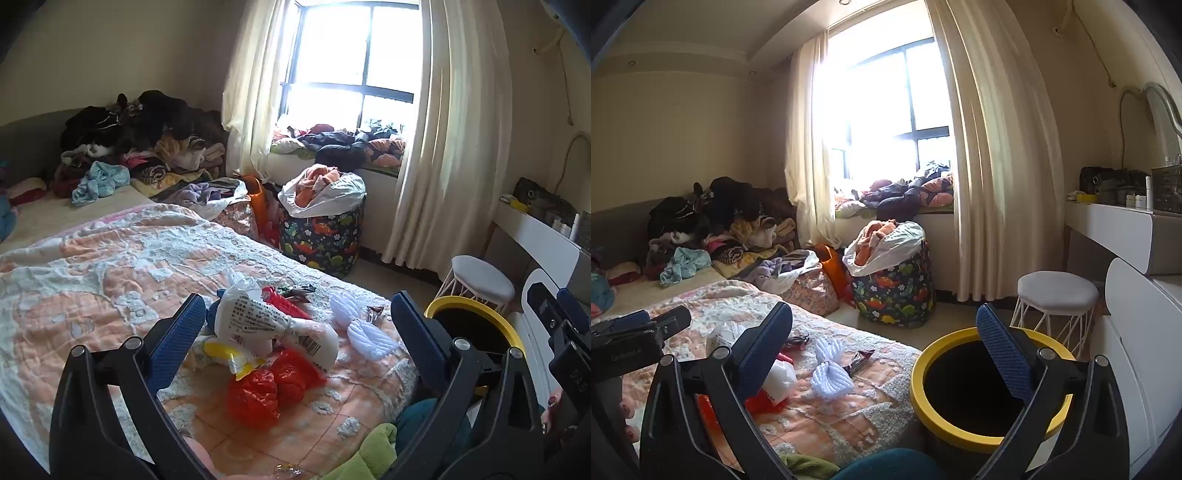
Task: Collect trash
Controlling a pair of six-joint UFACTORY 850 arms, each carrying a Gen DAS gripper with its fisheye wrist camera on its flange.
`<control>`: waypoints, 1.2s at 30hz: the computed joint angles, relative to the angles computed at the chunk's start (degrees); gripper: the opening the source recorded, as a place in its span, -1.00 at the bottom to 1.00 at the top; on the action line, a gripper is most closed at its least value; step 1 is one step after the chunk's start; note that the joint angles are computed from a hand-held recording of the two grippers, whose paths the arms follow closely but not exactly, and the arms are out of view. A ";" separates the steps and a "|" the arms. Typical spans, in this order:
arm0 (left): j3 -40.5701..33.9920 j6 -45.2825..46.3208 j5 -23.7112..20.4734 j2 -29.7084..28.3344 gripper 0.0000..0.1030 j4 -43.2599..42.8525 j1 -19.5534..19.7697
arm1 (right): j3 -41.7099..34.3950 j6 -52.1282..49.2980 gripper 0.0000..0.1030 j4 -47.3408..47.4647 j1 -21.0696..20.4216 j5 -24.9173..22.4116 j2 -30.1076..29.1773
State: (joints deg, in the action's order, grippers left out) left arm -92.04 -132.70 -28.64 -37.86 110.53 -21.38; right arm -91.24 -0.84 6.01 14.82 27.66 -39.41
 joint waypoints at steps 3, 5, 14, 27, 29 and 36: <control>-0.11 0.75 0.16 -0.02 0.79 -0.71 0.00 | 0.05 0.60 0.88 -0.82 -0.04 -0.56 0.15; -0.09 0.41 0.29 -0.01 0.79 -0.45 0.04 | -0.24 0.37 0.88 -0.42 -0.06 -1.53 0.08; -0.27 0.66 0.24 -0.14 0.79 -0.71 0.01 | -1.10 1.82 0.88 -1.98 -0.42 -1.31 -0.48; -0.48 -0.65 0.44 -0.46 0.79 0.45 -0.46 | 0.03 1.50 0.88 -1.58 -0.25 -0.67 0.35; 0.33 -1.77 0.81 0.08 0.79 1.43 -0.26 | 0.15 1.48 0.88 -1.44 -0.22 -0.38 0.33; 0.34 -1.64 0.79 0.10 0.79 1.27 -0.31 | 0.06 1.42 0.88 -1.40 -0.25 -0.46 0.31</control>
State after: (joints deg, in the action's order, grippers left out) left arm -91.69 -134.34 -27.85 -37.76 111.79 -21.69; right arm -91.18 0.58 4.61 14.56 27.20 -39.11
